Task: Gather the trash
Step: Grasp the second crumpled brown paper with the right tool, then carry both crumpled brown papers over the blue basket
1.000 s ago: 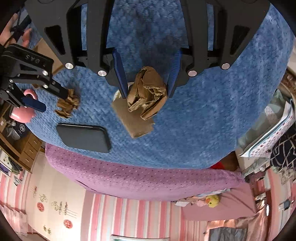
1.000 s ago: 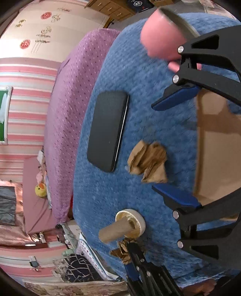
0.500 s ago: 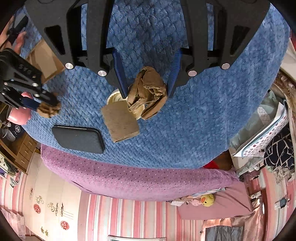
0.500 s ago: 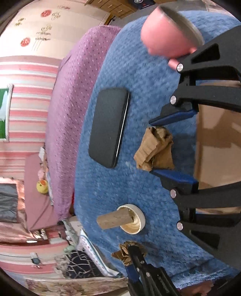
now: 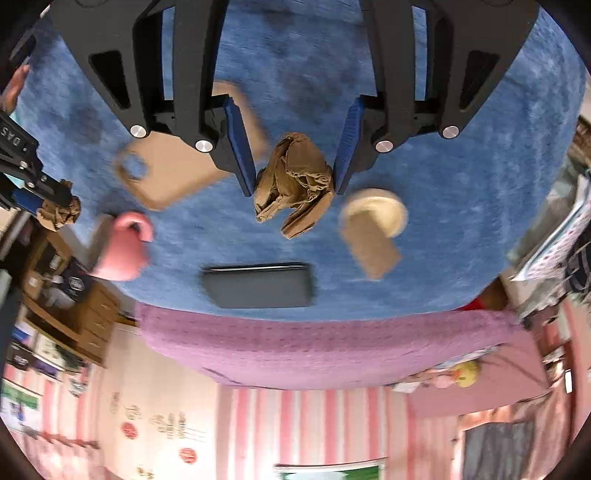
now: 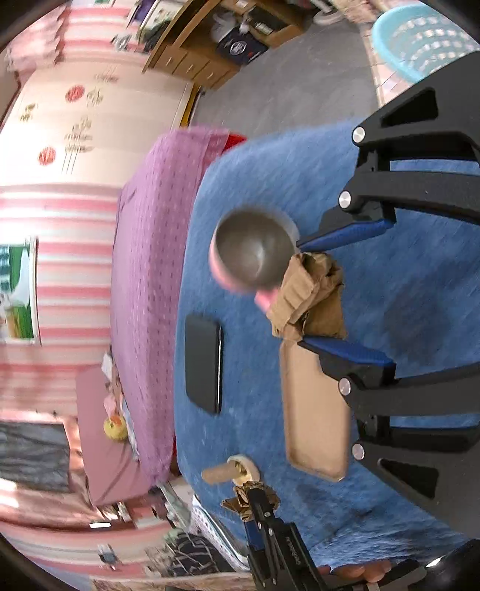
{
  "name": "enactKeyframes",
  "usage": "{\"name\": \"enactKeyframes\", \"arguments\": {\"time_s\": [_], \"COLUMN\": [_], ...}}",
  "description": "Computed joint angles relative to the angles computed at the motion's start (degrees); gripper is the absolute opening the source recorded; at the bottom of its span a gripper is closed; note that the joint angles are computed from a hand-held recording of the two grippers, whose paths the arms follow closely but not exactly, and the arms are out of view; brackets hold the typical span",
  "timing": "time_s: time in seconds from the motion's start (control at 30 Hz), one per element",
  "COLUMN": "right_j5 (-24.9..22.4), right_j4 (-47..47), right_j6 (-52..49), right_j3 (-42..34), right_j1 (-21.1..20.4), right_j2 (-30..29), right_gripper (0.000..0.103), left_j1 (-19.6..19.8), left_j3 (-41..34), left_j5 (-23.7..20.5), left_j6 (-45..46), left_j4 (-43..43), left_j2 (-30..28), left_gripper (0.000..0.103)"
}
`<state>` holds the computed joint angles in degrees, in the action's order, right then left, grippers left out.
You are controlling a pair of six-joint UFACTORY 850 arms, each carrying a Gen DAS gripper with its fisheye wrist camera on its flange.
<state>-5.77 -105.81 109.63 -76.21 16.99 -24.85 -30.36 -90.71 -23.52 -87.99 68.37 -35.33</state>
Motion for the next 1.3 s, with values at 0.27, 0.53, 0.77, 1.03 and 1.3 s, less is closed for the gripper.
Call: {"name": "enactKeyframes", "arguments": {"time_s": [0.27, 0.53, 0.77, 1.03, 1.3], "right_j5": [-4.12, -5.88, -6.52, -6.48, -5.98], "right_j4": [-15.87, -31.80, -36.45, -34.07, -39.36], "right_j6": [18.17, 36.92, 41.56, 37.32, 40.77], "right_j3": [12.08, 19.20, 20.94, 22.06, 23.97], "right_j1": [-4.16, -9.02, -12.45, -15.86, -20.97], "right_j2": [9.25, 13.67, 14.68, 15.21, 16.11], "right_gripper": [0.046, 0.046, 0.046, 0.046, 0.046], "left_j1": [-5.26, -8.54, -10.48, -14.33, -18.36], "left_j3": [-0.38, 0.10, -2.67, -9.64, -19.40], "left_j5": [1.52, 2.29, 1.31, 0.92, 0.05], "left_j6": [-3.22, -10.52, -10.48, -3.70, 2.05], "left_j4": [5.80, 14.14, 14.46, 9.16, 5.01], "left_j2": [-0.85, -0.76, -2.26, -7.16, -13.36], "left_gripper": [0.042, 0.042, 0.042, 0.042, 0.042]}}
